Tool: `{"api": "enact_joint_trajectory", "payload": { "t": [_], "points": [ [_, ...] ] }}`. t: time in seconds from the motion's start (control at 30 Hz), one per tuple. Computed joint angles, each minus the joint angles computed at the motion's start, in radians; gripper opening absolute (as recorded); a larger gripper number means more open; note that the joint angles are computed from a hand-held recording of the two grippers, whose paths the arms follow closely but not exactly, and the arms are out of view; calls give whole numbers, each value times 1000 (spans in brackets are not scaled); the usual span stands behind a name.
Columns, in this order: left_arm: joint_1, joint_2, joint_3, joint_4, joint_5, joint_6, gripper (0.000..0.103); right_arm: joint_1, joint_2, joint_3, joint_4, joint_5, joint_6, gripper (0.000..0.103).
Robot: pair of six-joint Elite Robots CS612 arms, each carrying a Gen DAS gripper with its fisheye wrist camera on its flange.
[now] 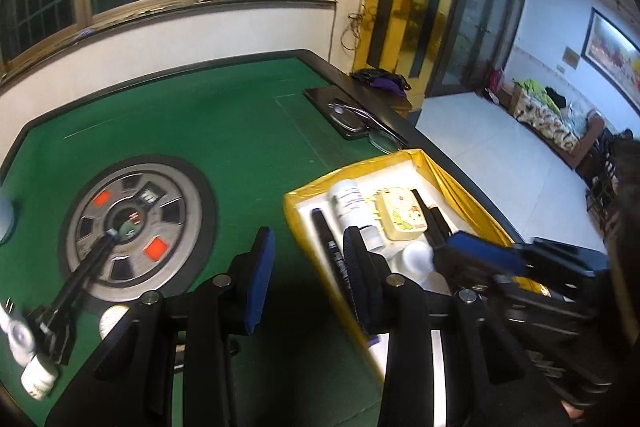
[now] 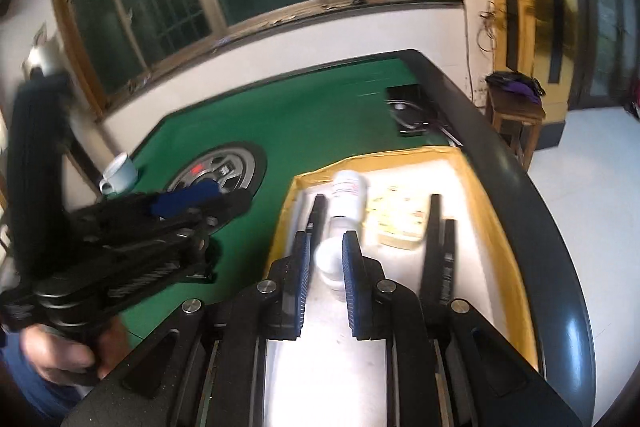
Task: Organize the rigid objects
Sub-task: 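Move both tools back from the tray to the table objects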
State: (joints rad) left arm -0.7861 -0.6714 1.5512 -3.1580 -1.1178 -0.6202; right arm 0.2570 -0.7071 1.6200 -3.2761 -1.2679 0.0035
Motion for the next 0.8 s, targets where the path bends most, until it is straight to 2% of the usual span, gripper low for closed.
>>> {"api": "enact_joint_trajectory", "payload": {
  "t": [0.07,0.13,0.23,0.33,0.4,0.43,0.47,0.6,0.7,0.77,0.8],
  "points": [
    [-1,-15,33,-26,10,0,33,21,16,-25,25,-50,-36,15],
    [-2,-33,75,-59,31,3,33,41,31,-51,73,-147,-60,15],
    [-3,-63,154,-124,82,5,33,41,27,-42,63,-229,-42,15],
    [2,-84,218,-173,120,-15,33,15,15,-20,62,-226,25,15],
    [10,-98,258,-196,132,-40,33,12,5,-8,70,-283,61,15],
    [18,-107,286,-214,130,-61,33,8,0,5,49,-281,82,15],
    [23,-113,308,-228,133,-78,33,3,-6,17,34,-250,93,15],
    [42,-140,397,-266,127,-132,33,-1,-29,60,-26,-52,108,15],
    [50,-155,459,-279,127,-176,33,32,-25,60,-59,28,62,19],
    [51,-157,495,-289,132,-202,33,55,-14,49,-59,80,31,29],
    [52,-158,515,-288,127,-215,33,68,-2,35,-54,100,22,30]
  ]
}}
